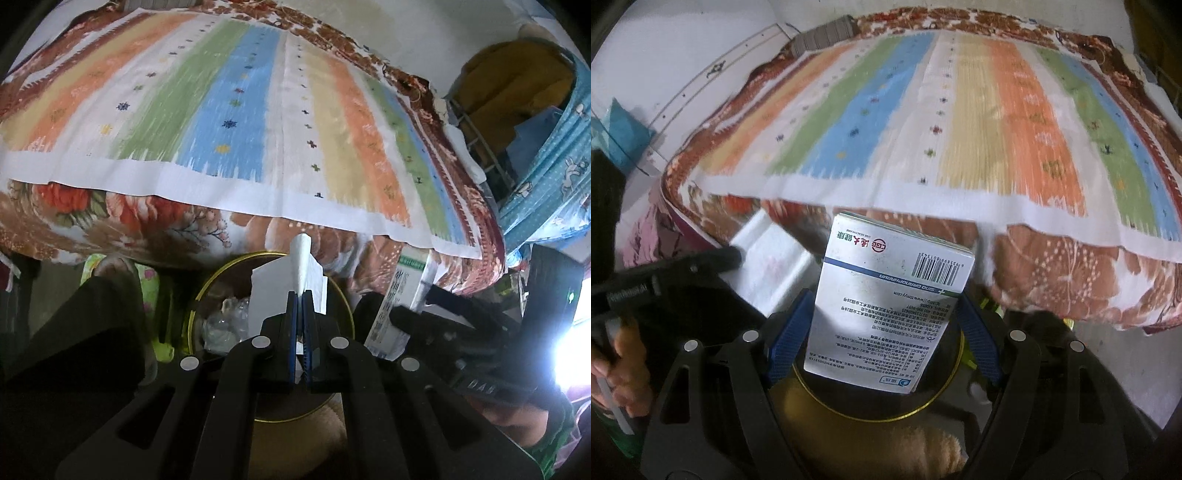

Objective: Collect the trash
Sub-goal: 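Open both tools inside the bin to drop box and paper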

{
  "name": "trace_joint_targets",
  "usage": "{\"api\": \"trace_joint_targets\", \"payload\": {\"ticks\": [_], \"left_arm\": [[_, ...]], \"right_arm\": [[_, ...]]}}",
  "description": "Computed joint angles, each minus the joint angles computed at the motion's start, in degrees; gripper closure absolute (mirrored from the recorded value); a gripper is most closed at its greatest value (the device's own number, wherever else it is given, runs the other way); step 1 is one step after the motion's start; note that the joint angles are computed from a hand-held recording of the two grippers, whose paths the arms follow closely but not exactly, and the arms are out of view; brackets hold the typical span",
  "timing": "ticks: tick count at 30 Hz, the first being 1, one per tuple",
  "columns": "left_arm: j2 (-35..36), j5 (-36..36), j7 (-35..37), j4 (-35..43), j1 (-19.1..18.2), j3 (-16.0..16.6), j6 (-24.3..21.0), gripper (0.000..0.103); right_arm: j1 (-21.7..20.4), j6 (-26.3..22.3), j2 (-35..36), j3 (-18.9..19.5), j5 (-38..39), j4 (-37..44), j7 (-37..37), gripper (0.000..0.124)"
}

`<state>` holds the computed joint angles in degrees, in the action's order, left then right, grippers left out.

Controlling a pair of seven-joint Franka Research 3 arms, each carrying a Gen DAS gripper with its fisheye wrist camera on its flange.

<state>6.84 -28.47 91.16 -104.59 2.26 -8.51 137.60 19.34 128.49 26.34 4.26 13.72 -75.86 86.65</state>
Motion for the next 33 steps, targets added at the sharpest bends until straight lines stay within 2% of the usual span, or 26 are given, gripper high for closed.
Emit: {"api": "trace_joint_targets", "payload": {"ticks": [12, 16, 23, 24, 25, 26, 28, 30, 33], "left_arm": [[3.96, 6.68, -5.77, 3.07, -0.46, -0.48, -2.88, 0.101], [5.9, 5.56, -6.61, 4.94, 0.47, -0.85, -5.13, 0.101], [8.79, 4.77, -9.18, 7.53, 1.36, -1.68, -6.48, 0.101], [9.17, 4.64, -9.27, 7.93, 1.49, -1.81, -6.86, 0.094], [9.79, 3.88, -9.18, 8.57, 1.82, -2.07, -7.88, 0.075], [9.84, 4.03, -9.64, 8.58, 1.85, -2.03, -8.0, 0.068], [9.06, 6.07, -11.2, 7.79, 1.44, -1.52, -6.51, 0.065], [7.95, 4.8, -9.65, 6.86, 2.06, -1.93, -5.54, 0.063], [4.92, 6.6, -7.2, 4.13, 1.48, -1.7, -2.78, 0.052]], "right_arm": [[1.2, -2.45, 1.07, -0.62, -2.95, -0.12, 1.94, 0.051], [1.16, -3.34, 1.73, -0.73, -3.27, 0.51, 2.22, 0.05], [1.1, -5.26, 3.31, -0.77, -3.31, 2.36, 2.74, 0.05], [1.18, -5.83, 3.97, -0.91, -3.5, 3.09, 3.13, 0.049], [1.13, -6.38, 4.58, -0.93, -3.38, 3.79, 3.53, 0.043], [1.03, -7.13, 5.27, -0.91, -3.14, 4.64, 3.96, 0.038], [0.82, -7.45, 5.58, -0.79, -2.69, 4.97, 4.11, 0.037], [0.95, -5.82, 4.26, -0.83, -2.94, 3.13, 3.61, 0.034], [0.53, -2.87, 1.78, -0.49, -2.0, -0.32, 2.86, 0.033]]}}
